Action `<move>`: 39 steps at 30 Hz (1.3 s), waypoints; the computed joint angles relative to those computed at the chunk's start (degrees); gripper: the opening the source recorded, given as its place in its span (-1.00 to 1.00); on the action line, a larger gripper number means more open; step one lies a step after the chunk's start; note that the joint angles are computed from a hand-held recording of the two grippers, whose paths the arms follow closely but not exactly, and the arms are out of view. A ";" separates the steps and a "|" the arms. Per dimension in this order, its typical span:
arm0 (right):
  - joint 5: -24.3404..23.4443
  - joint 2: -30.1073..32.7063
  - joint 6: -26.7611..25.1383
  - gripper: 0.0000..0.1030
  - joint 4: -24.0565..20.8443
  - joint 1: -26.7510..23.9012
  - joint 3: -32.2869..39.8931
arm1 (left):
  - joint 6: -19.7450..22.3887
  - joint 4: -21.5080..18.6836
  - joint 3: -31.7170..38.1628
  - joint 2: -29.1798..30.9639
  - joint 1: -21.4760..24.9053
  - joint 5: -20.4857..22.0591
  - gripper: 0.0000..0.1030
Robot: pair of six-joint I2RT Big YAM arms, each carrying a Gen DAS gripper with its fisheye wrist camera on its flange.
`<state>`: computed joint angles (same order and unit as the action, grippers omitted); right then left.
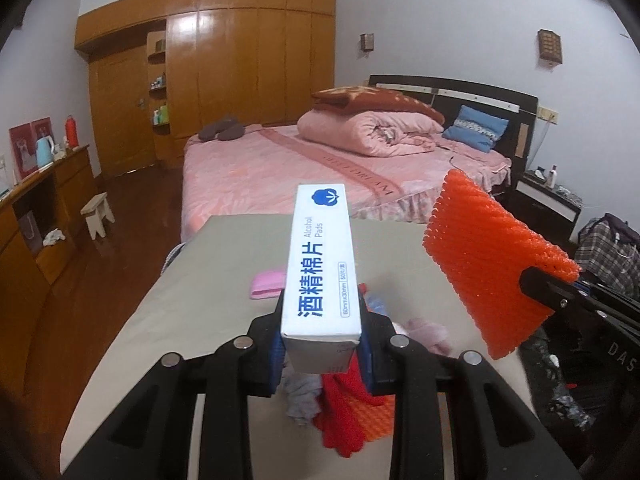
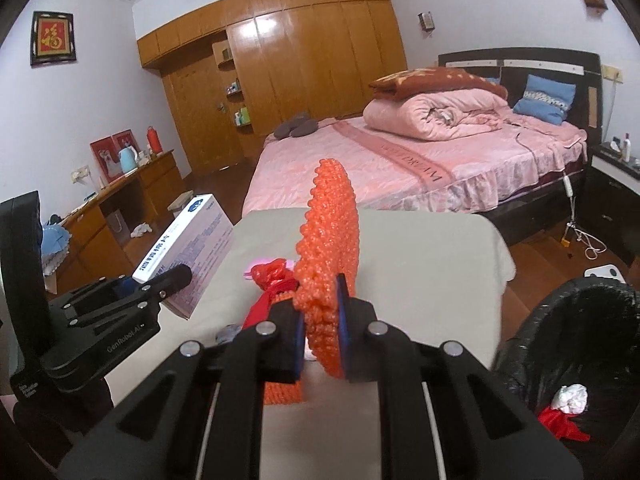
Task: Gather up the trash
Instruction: 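Move box and scrubber over the bin and open both tools to drop them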
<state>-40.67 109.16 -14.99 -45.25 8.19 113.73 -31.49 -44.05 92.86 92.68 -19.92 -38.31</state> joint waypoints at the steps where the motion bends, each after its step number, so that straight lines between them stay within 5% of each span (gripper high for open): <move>1: 0.04 -0.17 0.19 -0.76 0.19 -0.36 -0.03 | 0.24 0.09 0.55 0.34 -0.32 0.10 -0.43; 23: 4.66 -2.51 3.70 -0.76 6.79 -9.55 -2.58 | 7.09 3.07 16.13 11.51 -6.45 6.03 -0.43; 39: 9.79 -0.53 4.50 -0.76 8.15 -16.92 -2.51 | 11.65 0.50 34.09 24.68 -9.78 13.44 -0.43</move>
